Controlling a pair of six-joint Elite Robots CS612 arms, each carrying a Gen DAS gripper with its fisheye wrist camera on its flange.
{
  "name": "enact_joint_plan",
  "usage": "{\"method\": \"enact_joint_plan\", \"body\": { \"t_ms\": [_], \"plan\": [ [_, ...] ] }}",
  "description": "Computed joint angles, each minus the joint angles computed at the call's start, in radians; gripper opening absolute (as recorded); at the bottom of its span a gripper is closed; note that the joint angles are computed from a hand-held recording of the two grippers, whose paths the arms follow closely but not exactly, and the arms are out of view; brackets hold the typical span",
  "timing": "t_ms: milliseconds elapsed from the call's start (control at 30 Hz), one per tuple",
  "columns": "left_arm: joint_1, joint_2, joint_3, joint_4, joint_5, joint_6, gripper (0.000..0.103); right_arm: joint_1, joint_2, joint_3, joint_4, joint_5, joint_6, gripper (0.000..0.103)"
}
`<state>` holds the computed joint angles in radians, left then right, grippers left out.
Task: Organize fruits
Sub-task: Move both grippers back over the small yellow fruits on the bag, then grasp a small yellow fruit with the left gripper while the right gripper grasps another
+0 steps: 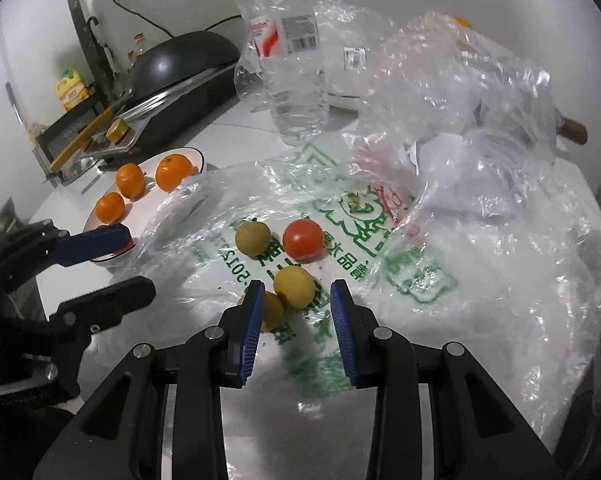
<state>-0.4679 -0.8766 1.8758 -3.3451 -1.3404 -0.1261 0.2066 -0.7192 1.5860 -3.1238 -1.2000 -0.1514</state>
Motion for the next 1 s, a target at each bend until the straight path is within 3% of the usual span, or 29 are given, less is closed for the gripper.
{"method": "enact_joint_plan", "body": {
  "t_ms": [267,500,667,1000],
  "plan": [
    [-0.011,0.009,-0.029,0.06,0.008,0.015,0.047,-0.016,0.022,-0.049,0.071,0.103,0.012,0.035],
    [-0.017,0.014,-0.036,0.096,0.012,0.022,0.047,-0.018,0.03,-0.063,0.11,0.119,-0.005,0.031],
    [-0.022,0.025,-0.058,0.127,-0.005,0.031,0.047,-0.03,0.029,-0.054,0.105,0.125,-0.003,0.026],
    [-0.021,0.047,-0.103,0.161,-0.046,0.045,0.047,-0.048,0.013,-0.026,0.049,0.126,0.03,0.026]
  ]
}}
